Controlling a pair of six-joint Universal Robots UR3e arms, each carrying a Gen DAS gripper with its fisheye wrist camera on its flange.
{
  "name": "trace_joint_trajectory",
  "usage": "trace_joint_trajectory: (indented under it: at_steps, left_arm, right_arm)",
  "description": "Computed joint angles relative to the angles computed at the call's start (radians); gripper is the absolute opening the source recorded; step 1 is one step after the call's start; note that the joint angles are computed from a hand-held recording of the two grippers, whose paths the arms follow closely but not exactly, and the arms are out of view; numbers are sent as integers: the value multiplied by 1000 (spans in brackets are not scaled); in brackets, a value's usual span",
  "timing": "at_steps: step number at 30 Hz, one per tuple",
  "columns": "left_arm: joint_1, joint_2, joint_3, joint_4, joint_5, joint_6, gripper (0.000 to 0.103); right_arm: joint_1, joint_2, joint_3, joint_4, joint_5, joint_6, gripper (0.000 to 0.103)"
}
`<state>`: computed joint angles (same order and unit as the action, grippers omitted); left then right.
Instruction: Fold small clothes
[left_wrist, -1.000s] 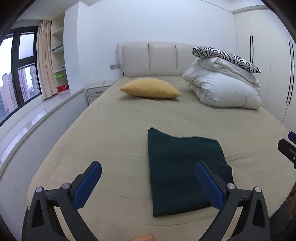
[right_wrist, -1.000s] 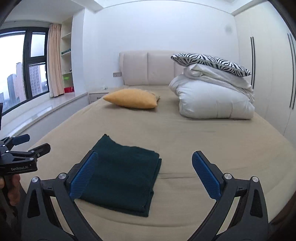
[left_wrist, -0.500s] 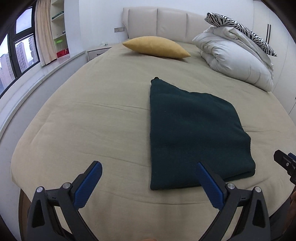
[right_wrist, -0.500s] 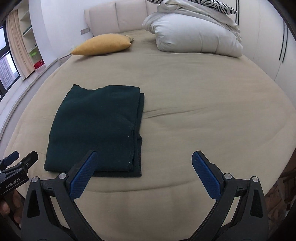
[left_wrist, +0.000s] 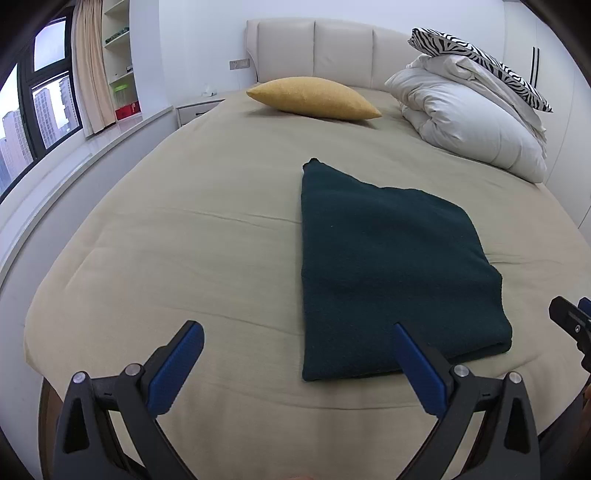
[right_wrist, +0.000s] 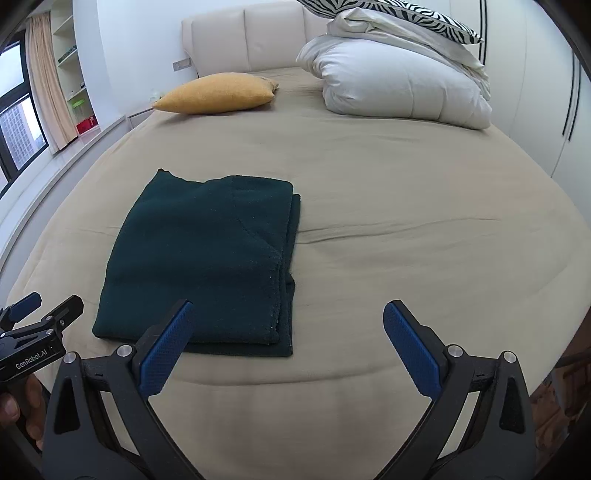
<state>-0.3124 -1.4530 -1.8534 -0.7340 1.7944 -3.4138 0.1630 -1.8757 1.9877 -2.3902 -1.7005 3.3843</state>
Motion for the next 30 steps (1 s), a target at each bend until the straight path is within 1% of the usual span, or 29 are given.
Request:
trace_joint_trajectory:
  at_steps: [30]
  left_arm:
    - [-24,-9,14,-3,17,-18,103]
  right_arm:
    - [28,18,-12,-1,-13,18,103]
